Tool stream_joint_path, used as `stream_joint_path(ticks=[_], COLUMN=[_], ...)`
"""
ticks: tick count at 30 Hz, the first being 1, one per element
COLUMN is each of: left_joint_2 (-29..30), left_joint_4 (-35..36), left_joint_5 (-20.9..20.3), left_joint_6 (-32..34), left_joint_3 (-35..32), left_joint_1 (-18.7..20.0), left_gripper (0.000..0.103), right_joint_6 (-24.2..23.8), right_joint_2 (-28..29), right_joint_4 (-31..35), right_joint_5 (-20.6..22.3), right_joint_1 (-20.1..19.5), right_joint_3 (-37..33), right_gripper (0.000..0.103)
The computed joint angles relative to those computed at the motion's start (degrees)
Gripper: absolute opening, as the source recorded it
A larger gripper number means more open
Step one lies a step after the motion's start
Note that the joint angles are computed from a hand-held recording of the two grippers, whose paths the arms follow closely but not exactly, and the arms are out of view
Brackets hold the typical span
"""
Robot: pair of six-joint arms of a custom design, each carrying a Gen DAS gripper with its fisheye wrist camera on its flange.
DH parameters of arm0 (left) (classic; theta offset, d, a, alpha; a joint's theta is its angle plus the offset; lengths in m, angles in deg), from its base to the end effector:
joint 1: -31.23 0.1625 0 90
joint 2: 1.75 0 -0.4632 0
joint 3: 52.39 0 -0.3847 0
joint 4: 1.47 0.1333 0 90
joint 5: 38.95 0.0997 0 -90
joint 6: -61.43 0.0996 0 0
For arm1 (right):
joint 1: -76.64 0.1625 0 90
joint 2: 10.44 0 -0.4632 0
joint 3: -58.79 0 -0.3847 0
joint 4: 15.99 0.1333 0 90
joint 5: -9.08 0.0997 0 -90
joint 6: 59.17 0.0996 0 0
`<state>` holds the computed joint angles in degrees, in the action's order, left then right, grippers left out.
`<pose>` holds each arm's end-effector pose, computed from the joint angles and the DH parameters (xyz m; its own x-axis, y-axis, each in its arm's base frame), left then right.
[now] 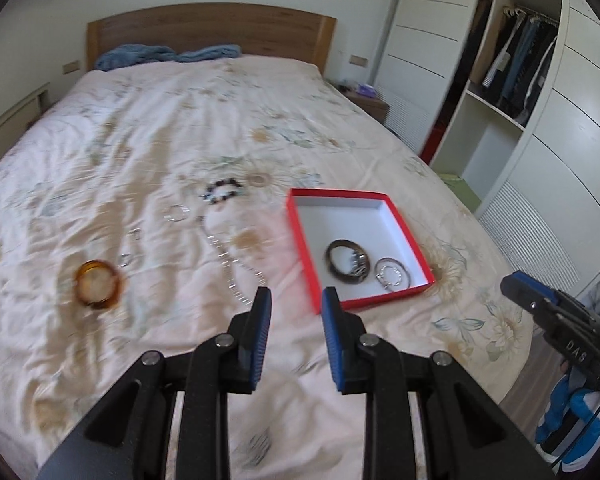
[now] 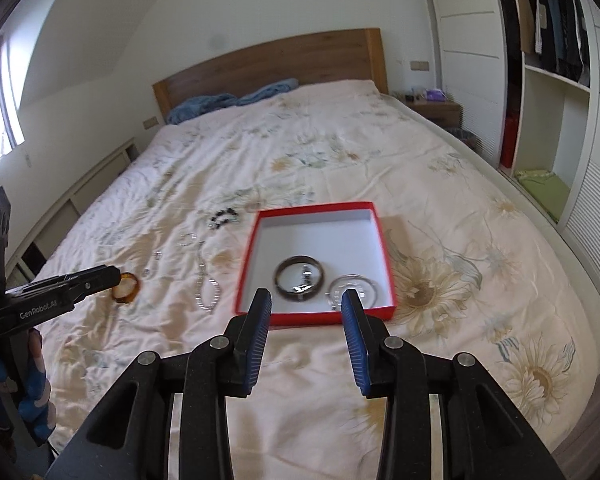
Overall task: Organize jewelry
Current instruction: 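Withdraw both tools from the box back over the duvet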
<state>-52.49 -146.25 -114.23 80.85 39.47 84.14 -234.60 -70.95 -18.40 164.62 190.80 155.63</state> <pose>-0.2972 -0.6561 0.1981 -0.5669 0.7627 -0.3114 0.8212 0.5530 -0.1406 0.2503 -0.4538 0.2320 -0.7030 0.5586 0.4402 -0.1729 0.4661 -0.8677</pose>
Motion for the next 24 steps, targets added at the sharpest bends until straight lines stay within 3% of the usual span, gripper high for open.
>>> stream_joint_path(ticks=[5, 9, 24], left_joint_2=[-5.0, -8.9, -15.1], left_joint_4=[-2.8, -7.0, -14.7], left_joint_5=[2.2, 4.0, 7.7], left_joint_6=[0.9, 1.0, 4.0], left_joint_3=[4.8, 9.1, 15.7], left_joint_1=[0.2, 0.2, -0.3], left_gripper=[0.025, 0.038, 0.043], right_joint_6=[0.3, 1.5, 0.4], right_joint_2=[2.7, 5.5, 12.4], right_joint_4=[0.5, 2.4, 6.3], right_joint_5=[0.1, 0.0, -2.0], right_joint_1=[2.8, 4.6, 8.3], right_joint_3=[-1.7, -3.6, -9.9], right_gripper=[0.040, 0.040, 0.042])
